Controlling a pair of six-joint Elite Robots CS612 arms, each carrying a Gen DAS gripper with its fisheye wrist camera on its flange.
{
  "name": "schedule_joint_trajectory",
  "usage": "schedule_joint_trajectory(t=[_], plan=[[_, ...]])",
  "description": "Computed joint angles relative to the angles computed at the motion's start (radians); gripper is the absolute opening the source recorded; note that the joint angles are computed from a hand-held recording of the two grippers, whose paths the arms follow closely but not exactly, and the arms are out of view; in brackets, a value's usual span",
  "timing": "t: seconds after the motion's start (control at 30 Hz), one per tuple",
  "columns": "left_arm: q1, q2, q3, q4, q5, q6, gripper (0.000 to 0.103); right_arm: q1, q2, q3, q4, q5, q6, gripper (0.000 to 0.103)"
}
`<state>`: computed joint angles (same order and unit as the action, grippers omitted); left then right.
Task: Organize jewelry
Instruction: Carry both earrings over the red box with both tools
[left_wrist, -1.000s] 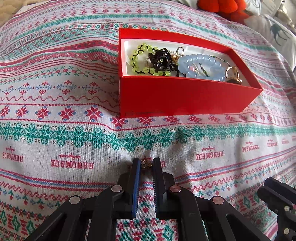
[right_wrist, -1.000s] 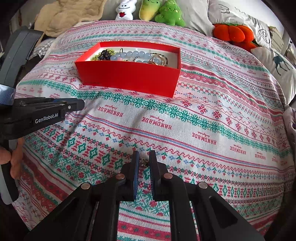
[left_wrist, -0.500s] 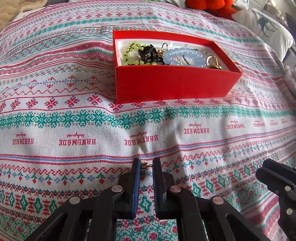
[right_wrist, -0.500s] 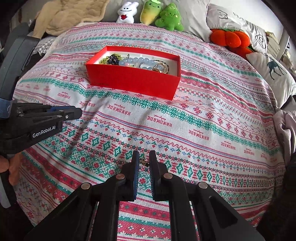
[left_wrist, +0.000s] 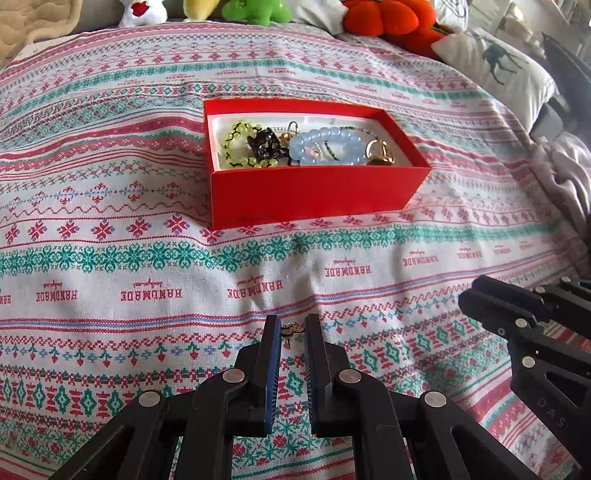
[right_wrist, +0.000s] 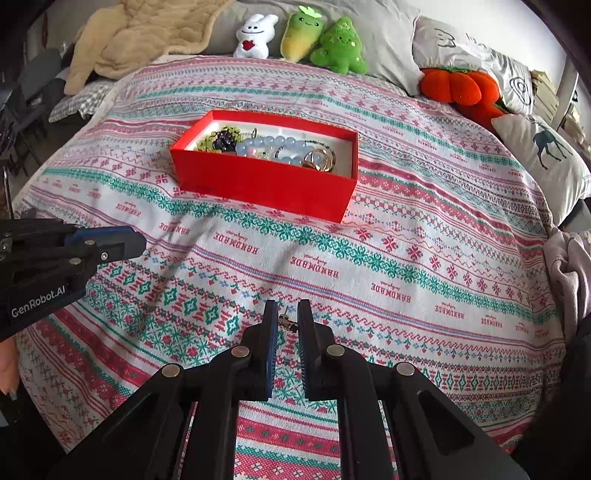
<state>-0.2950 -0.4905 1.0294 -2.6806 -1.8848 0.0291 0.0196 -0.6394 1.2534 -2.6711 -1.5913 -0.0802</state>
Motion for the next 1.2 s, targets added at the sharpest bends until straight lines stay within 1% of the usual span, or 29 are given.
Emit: schedule_joint_trajectory(t=[0.13,0.27,0.33,0.43,0.63,0.8,0.9,1.03,1.2], plan=[[0.014,-0.004,-0.017,0.014,-0.044,-0.005,0.007,-0.006,0.009,-0.022,-0.008,0.035,0.001,0.011],[0.031,0.003,-0.057,0.045,-0.102,-0.024,0.007,-0.015,0.018,-0.046,-0.014,0.085,0.028,0.011],[0.035,0.007,-0.074,0.058,-0.113,-0.028,0.007,-0.018,0.023,-0.058,-0.019,0.108,0.033,0.011],[0.041,0.019,-0.103,0.080,-0.139,-0.044,0.007,-0.022,0.030,-0.082,-0.008,0.144,0.028,0.011],[0.051,0.054,-0.162,0.144,-0.220,-0.104,0.007,-0.030,0.040,-0.122,0.014,0.211,0.029,0.011],[0.048,0.069,-0.190,0.150,-0.215,-0.131,0.007,-0.035,0.051,-0.161,0.068,0.239,0.031,0.011],[0.045,0.075,-0.205,0.155,-0.203,-0.142,0.007,-0.041,0.058,-0.181,0.101,0.253,0.048,0.011],[0.040,0.078,-0.225,0.175,-0.154,-0.125,0.007,-0.050,0.075,-0.223,0.156,0.267,0.078,0.011],[0.032,0.108,-0.299,0.203,-0.099,-0.132,0.007,-0.069,0.106,-0.287,0.193,0.322,0.136,0.011]])
